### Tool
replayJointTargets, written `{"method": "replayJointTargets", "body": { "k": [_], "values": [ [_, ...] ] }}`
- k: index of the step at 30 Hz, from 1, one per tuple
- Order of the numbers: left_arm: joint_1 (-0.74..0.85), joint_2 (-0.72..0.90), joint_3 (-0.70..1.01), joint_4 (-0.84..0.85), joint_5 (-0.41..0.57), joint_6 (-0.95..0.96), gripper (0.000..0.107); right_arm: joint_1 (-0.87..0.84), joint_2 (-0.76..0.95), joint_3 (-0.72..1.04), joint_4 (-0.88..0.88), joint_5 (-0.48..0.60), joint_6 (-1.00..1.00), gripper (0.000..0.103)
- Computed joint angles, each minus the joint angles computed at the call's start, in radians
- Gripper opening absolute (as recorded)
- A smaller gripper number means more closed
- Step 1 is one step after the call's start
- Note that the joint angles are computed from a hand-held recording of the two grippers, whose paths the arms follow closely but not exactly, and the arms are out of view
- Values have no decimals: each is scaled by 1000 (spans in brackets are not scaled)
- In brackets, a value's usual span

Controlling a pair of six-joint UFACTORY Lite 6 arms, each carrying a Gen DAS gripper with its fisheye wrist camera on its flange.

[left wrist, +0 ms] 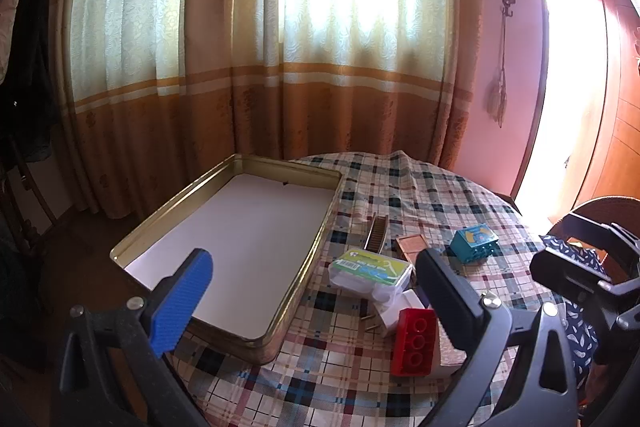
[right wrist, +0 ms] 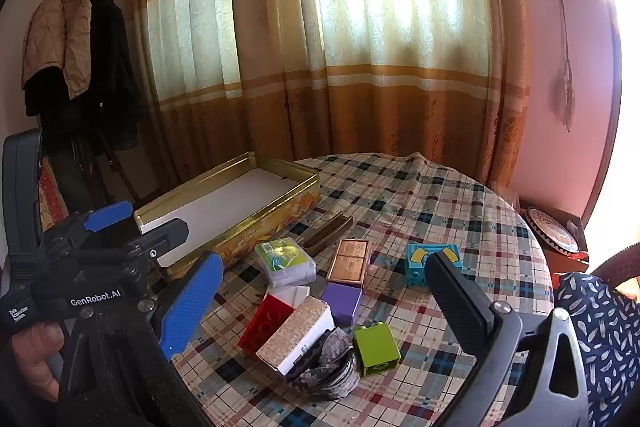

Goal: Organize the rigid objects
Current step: 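Move both tools toward the cluster of objects beside the gold tray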

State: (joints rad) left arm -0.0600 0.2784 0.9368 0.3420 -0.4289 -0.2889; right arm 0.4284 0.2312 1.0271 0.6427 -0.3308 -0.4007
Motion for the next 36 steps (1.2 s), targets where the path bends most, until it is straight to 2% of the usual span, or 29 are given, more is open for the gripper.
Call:
{"method": "replayJointTargets", "body": {
  "k": [21,36],
  "values": [
    [-7,25,-4,-43,-9,43,103,4,20,1,-39,-1,47,102],
    [-22,91,57,-95,38,96,103,-56,59,2,-144,9,159,102]
  ]
}}
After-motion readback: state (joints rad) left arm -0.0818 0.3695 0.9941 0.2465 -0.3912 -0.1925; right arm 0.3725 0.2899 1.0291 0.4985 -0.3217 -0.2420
